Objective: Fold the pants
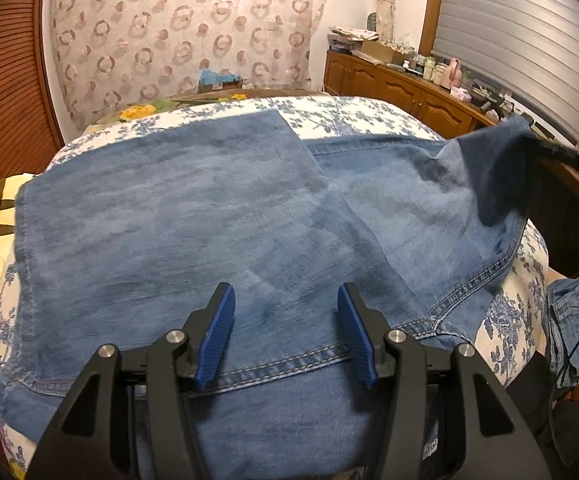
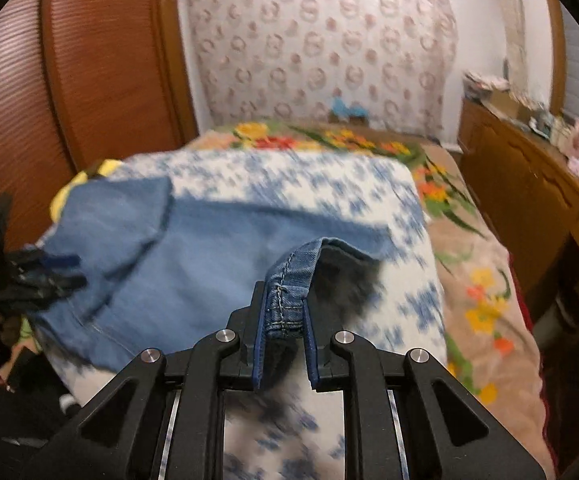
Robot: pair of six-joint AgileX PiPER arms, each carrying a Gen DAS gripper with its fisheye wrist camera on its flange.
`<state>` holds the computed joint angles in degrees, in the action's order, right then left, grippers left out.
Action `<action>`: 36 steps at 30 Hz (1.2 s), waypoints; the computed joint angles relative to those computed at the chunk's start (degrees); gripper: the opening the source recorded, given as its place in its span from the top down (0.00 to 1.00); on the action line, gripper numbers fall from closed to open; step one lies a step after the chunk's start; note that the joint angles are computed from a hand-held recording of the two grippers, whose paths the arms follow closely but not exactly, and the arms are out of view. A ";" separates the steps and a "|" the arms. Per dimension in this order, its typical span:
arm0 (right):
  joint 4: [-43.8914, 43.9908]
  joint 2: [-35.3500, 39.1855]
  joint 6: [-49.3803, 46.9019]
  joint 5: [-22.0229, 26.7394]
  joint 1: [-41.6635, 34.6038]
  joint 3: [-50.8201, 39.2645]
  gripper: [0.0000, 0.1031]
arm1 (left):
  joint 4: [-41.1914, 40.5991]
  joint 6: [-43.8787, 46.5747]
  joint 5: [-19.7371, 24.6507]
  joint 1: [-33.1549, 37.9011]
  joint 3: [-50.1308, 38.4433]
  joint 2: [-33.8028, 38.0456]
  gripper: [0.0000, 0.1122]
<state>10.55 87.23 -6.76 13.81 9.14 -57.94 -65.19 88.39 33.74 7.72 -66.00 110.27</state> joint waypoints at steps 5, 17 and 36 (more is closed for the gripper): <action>3.87 3.13 -4.10 2.24 4.44 -9.62 0.87 | -0.87 0.68 1.37 2.62 0.11 -1.54 0.53; 9.31 20.76 -10.07 12.49 17.11 -41.05 0.87 | -2.76 3.37 5.15 11.61 0.57 -3.85 0.53; 3.65 30.66 -4.28 18.25 19.40 -48.19 0.58 | -3.45 3.64 8.47 16.25 -1.97 -0.35 0.53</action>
<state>14.20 117.90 -11.04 32.06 28.54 -106.13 -68.64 92.04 42.22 23.97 -67.97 109.93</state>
